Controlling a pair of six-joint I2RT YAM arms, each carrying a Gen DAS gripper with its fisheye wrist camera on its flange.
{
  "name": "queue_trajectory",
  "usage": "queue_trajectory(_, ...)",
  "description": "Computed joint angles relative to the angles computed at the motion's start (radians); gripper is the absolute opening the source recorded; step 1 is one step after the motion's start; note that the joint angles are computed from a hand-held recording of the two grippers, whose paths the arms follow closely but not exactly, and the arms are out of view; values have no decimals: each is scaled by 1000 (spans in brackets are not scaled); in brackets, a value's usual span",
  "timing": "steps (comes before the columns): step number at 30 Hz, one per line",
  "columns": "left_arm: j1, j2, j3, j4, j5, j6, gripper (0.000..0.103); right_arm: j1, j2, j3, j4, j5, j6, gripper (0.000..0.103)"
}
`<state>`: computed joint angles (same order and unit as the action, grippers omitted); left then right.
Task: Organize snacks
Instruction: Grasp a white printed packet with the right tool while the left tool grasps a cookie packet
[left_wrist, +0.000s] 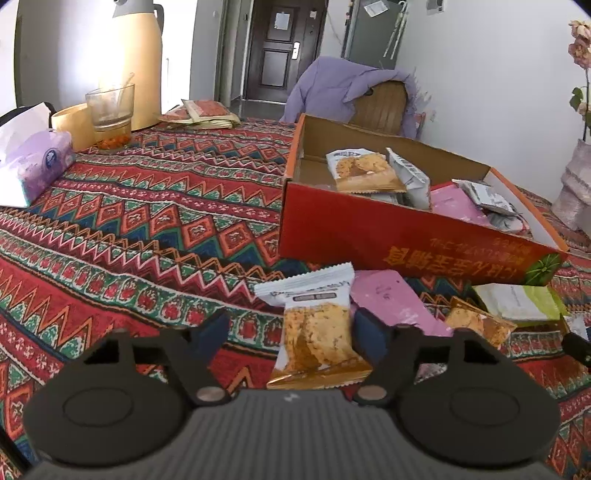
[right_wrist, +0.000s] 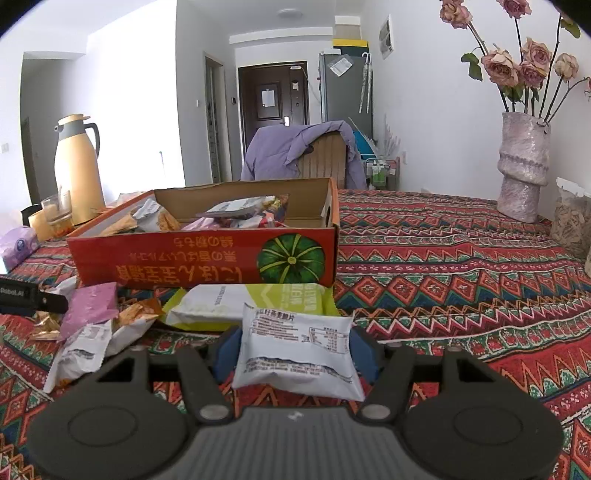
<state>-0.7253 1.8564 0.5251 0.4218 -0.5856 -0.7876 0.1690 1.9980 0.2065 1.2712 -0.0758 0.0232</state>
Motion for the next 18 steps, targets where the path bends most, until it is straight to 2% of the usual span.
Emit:
queue_trajectory(1, -1, -4, -8, 17, 8, 9, 61, 0, 0, 0, 0, 0, 0, 63)
queue_trajectory(3, -1, -11, -24, 47, 29, 23, 43, 0, 0, 0, 0, 0, 0, 63)
queue_trajectory(4, 2, -13, -28, 55, 44, 29, 39, 0, 0, 0, 0, 0, 0, 63)
queue_trajectory(9, 1, -26, -61, 99, 58, 37, 38, -1, 1, 0, 2, 0, -1, 64)
queue_trajectory(18, -34, -92, -92, 84, 9, 44, 38, 10, 24, -21, 72, 16, 0, 64)
